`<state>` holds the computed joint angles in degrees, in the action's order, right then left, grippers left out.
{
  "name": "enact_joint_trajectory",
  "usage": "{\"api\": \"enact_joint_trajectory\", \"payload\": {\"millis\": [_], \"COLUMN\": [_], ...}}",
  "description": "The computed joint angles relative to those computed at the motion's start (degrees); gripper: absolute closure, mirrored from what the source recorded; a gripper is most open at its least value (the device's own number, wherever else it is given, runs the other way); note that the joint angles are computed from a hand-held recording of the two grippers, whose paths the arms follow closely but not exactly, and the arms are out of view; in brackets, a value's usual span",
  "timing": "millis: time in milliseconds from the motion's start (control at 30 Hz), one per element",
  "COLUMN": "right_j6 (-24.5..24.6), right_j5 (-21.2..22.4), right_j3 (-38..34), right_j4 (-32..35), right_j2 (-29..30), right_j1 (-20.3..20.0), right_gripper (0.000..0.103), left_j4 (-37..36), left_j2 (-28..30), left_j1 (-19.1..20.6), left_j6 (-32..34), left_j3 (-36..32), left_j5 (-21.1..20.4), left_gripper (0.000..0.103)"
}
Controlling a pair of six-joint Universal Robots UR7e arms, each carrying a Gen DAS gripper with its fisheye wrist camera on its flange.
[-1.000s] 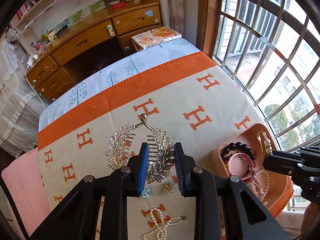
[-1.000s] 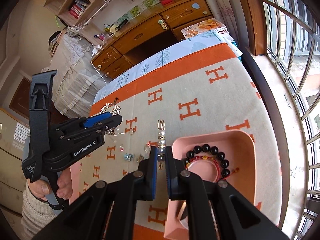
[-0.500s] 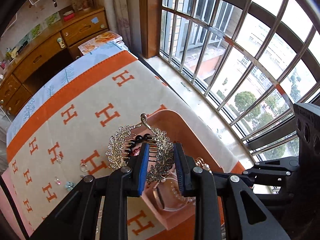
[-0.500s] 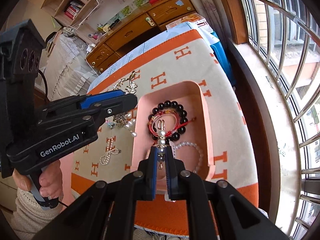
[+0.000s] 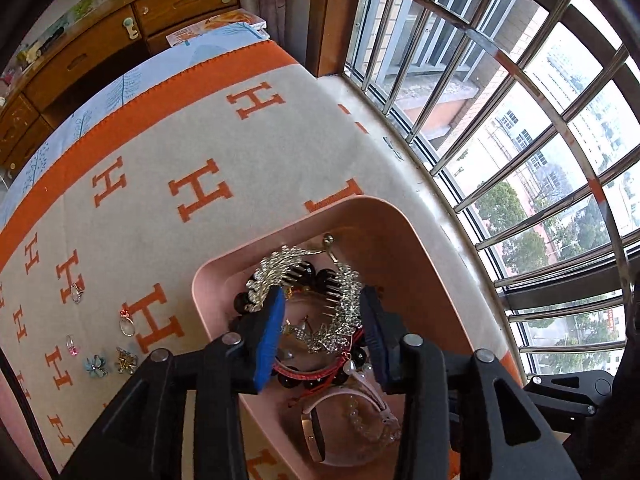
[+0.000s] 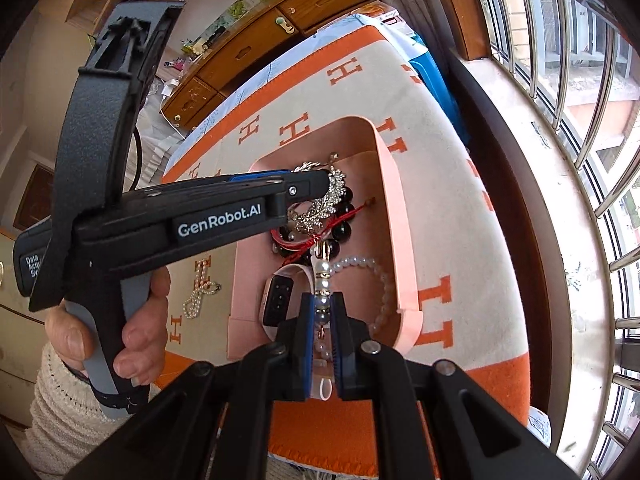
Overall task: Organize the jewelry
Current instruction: 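Carry the gold brooch with the left tool while the right tool carries the safety pin into the box, then open both tools to drop the brooch and safety pin into the pink box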
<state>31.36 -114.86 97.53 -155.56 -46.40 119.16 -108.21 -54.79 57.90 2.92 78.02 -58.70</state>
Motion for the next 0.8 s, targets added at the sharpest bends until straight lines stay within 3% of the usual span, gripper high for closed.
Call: {"api": "enact_joint_trajectory", "payload": {"millis": [67, 333, 800], "right_j6": [0.1, 2.3, 2.46], "right_j5": [-0.26, -1.47, -4.36], "right_j3": [-0.47, -3.0, -7.47], "right_j4": [0.19, 2.66, 5.78], "right_j2": [0.34, 1.79, 4.34], "right_j1": [-0.11, -0.49, 2.14], "right_gripper": [0.095, 0.094, 0.092], "left_j4": [-1.18, -3.99, -4.22], "left_j2": [-1.2, -6.42, -16.7], "left_j1": [-0.16, -0.28, 2.05], "left_j6": [0.68, 3.79, 6.08], "left_j3": [0.76, 3.76, 7.11], "left_j5": [-0.13, 1.38, 9.98], "left_gripper": [0.045, 0.038, 0.027]}}
